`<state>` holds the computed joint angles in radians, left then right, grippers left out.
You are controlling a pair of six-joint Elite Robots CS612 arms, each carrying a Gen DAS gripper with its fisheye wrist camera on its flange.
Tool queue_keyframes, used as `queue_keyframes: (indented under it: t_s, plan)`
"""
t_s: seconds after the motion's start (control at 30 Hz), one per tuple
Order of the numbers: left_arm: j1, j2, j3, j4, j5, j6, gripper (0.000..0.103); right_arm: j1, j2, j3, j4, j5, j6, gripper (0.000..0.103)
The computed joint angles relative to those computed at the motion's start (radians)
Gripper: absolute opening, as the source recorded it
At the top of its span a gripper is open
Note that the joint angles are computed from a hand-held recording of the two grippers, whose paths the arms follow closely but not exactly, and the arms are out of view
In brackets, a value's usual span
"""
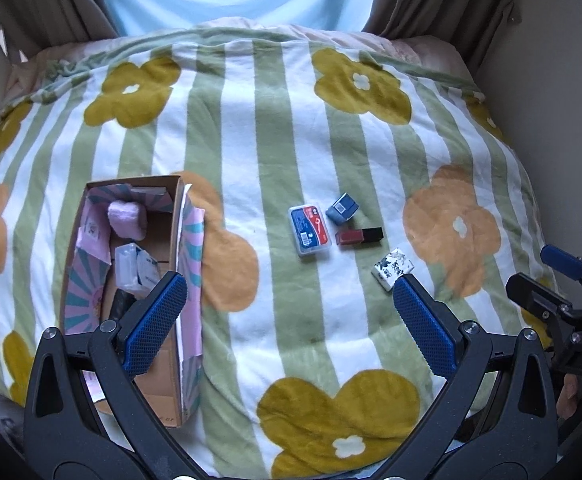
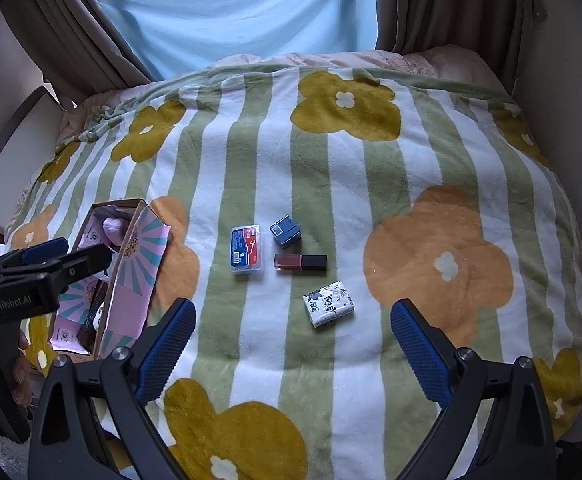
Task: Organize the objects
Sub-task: 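Withdraw both tools from the box back toward the remaining items, then grasp the floss box with left tool while right tool grasps red lipstick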
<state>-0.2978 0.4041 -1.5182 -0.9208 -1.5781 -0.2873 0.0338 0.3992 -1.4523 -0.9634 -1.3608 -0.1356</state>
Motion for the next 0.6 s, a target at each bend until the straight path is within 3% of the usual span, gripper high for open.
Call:
queue_keyframes:
  t_s: [0.33,0.6]
  plan:
    - [0.003,0.001,0.168,-0.086,-0.029,-0.030,0.103,0.003,0.058,0.091,-0.152,-0.011,0.007,0.097]
    - [0.001,0.006,0.334,-0.148,-0.059,-0.019,0.103,0.007,0.103,0.165,-0.231,0.000,0.072,0.097]
